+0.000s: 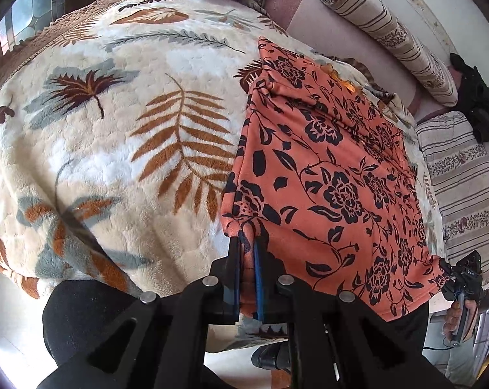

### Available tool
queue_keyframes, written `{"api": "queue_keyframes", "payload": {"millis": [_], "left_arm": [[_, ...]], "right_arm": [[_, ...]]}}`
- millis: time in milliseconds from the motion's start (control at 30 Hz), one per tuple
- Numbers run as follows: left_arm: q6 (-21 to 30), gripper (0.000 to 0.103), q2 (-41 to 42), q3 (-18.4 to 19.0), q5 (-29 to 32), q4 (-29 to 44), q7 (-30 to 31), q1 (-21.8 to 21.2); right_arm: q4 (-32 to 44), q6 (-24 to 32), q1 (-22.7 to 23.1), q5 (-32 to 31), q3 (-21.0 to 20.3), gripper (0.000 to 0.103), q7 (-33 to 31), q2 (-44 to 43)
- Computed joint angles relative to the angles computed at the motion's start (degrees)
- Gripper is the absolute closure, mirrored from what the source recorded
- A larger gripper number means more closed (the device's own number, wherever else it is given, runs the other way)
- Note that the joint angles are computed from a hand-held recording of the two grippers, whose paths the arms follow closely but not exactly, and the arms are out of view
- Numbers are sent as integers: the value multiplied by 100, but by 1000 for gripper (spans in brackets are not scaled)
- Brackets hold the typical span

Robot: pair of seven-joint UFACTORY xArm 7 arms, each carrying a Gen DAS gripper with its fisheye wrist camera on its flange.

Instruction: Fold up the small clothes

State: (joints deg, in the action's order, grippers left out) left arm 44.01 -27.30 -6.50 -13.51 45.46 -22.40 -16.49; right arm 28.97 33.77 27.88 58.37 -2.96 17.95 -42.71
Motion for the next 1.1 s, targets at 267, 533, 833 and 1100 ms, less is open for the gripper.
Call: {"api": "queue_keyframes", "payload": {"millis": [267, 533, 833, 1100], "left_arm": [[37, 96, 112, -54, 91, 91, -39, -8], [-219, 96, 26, -86, 247, 420, -36, 45], [61, 96, 595, -6, 265, 518, 96, 39], [-241, 96, 2989, 130, 253, 3695, 932, 260]], "right_arm": [[-88, -46, -9, -110, 125, 97, 320, 0], [469, -290, 144, -324, 83, 97, 193, 172], [458, -358, 299, 269, -46, 97, -56, 761], [3523, -244, -56, 1247, -706, 97, -1978, 3461]]}}
